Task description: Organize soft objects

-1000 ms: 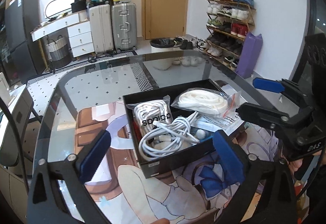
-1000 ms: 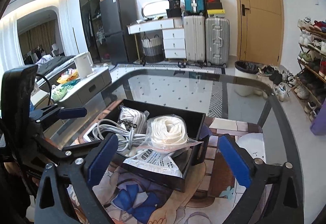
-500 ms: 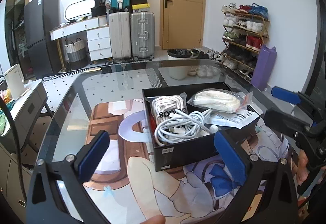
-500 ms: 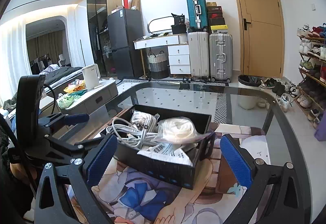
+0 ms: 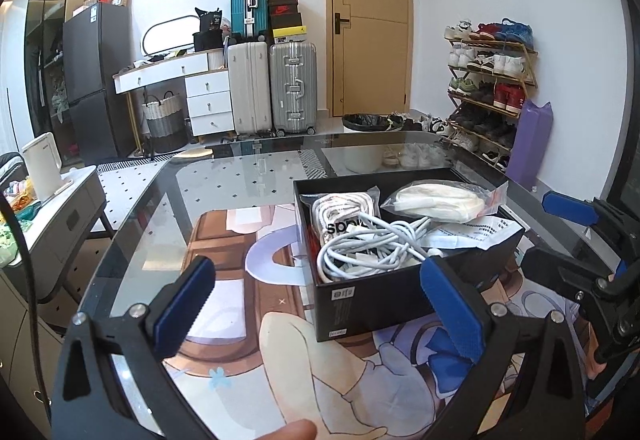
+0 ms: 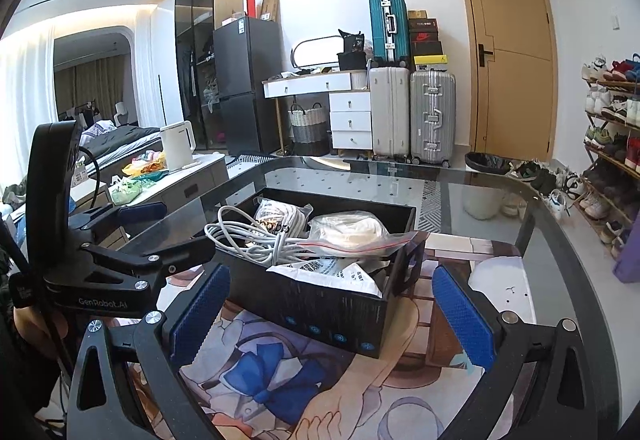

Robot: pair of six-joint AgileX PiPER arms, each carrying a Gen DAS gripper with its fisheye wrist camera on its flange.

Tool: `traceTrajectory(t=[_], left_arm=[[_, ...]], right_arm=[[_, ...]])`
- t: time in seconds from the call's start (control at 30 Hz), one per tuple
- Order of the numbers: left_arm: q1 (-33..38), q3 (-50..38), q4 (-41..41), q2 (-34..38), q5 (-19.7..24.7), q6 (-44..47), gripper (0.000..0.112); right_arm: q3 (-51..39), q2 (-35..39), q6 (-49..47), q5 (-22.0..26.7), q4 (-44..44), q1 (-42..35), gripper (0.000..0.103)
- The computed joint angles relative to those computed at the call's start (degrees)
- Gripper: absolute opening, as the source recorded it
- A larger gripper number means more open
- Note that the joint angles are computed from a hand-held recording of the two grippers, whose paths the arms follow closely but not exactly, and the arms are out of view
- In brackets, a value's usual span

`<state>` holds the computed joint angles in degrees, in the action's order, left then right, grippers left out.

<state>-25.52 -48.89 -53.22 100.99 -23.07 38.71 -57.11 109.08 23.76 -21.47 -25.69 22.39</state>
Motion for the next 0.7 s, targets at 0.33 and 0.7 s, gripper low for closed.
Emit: traceTrajectory(t=[0.33,0.7], left_arm=[[-0.28,1.56,5.07,0.74,-2.53,-5.80,0.103],[-1.01,2.36,5.96,0.67,-4.19,-8.05,0.103]], right_arm=[[1.84,-0.34,-4.64,-1.84,5.05,0.90,0.102],[2.68,-0.68,-6.47,-3.30,6.62,0.59,0.102]])
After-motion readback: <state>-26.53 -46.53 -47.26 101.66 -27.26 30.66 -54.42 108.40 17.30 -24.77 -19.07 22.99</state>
